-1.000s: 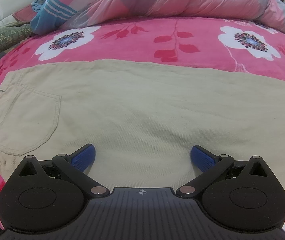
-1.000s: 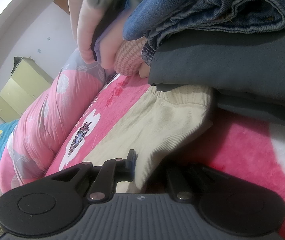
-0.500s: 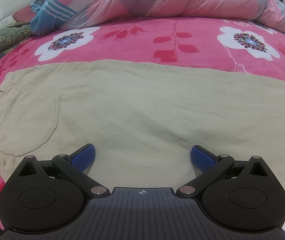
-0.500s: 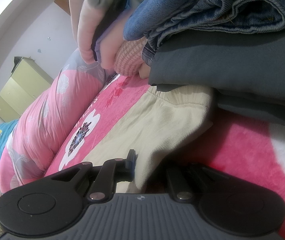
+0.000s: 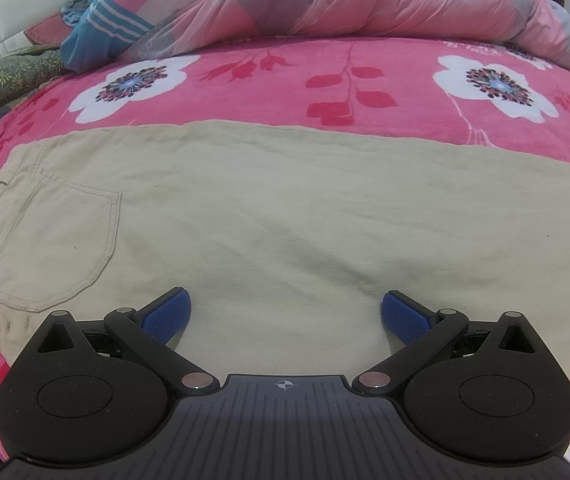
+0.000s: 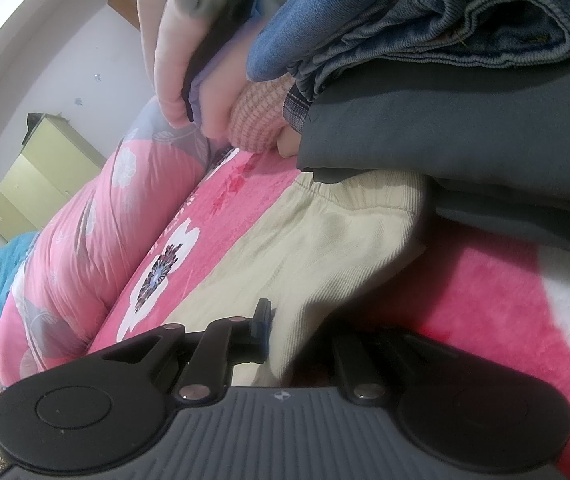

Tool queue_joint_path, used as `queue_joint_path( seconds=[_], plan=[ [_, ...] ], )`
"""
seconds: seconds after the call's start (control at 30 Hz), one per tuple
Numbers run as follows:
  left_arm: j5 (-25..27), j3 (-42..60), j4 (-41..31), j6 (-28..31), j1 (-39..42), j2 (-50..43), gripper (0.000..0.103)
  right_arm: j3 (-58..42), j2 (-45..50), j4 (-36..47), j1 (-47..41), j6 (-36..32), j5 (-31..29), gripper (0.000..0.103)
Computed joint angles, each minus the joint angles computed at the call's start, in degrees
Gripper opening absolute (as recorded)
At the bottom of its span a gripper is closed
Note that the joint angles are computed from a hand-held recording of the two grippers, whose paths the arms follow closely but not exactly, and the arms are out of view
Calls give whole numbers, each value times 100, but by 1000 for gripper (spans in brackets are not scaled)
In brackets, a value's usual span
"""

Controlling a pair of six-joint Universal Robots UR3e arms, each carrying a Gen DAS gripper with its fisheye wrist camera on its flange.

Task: Fold clothes

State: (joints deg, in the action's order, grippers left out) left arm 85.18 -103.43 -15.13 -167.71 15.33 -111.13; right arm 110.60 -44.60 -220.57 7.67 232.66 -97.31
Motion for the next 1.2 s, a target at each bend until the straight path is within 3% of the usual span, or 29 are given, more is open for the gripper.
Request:
queue_joint_path(
  seconds=[0.6, 0.73, 0.97, 1.07, 1.2],
  plan=[
    [-273, -233, 327, 52, 145, 22, 103, 0, -47, 91, -6, 6, 7, 8],
    [-756, -607, 474, 269, 492, 314, 103, -281, -581, 1349, 149, -264, -237, 8],
    [-2076, -1846, 2015, 164, 1766, 788, 103, -812, -986, 1821, 542, -494, -594, 6],
    [-2240, -1852, 2455, 52, 2155, 609, 103, -1387, -1053, 2102, 814, -698, -627, 5],
    [-2348, -1620, 2676, -315, 2541, 304, 103, -2897, -689, 2743, 1282, -1113, -541, 6]
  ],
)
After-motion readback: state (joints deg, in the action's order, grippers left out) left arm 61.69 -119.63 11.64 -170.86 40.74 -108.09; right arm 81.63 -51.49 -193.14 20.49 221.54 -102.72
